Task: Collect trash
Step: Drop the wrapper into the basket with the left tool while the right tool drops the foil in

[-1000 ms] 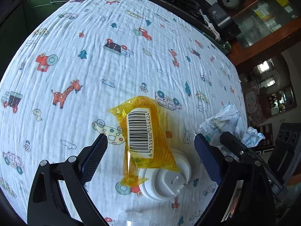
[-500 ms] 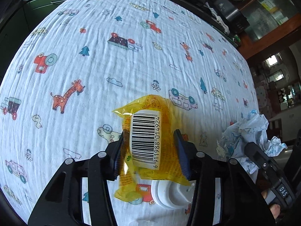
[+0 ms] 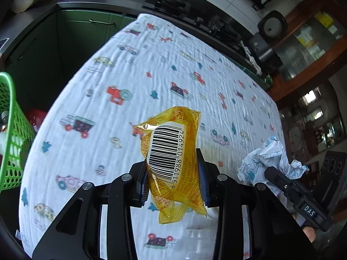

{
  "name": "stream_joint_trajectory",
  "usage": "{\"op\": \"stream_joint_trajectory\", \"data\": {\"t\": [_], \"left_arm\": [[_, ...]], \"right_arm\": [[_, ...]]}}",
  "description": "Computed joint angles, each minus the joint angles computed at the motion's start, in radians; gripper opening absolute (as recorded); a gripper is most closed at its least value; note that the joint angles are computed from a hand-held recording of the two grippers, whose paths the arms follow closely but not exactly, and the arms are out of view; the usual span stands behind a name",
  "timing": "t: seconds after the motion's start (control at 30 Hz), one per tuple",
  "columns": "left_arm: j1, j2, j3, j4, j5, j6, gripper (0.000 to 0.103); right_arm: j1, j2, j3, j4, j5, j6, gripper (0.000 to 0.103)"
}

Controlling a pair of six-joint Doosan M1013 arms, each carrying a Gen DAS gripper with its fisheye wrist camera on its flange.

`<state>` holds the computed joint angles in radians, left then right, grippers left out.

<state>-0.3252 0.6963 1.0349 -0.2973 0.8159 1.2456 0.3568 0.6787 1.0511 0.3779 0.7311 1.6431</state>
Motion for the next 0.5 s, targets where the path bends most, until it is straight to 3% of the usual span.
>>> {"op": "stream_joint_trajectory", "data": {"t": [0.23,0.5], "left_arm": [[0.056,-0.124,0.17,0.162,-0.116,-0.165,0.037],[0.142,-0.207,0.301,0.324,-0.143,-0.378,0.037]], "right_arm": [[0.043,0.063,-0.127,0.047,0.064,-0.088,0.042],[0.1,0.172,-0.332,0.073,0.182,-0.148,0.042]]}}
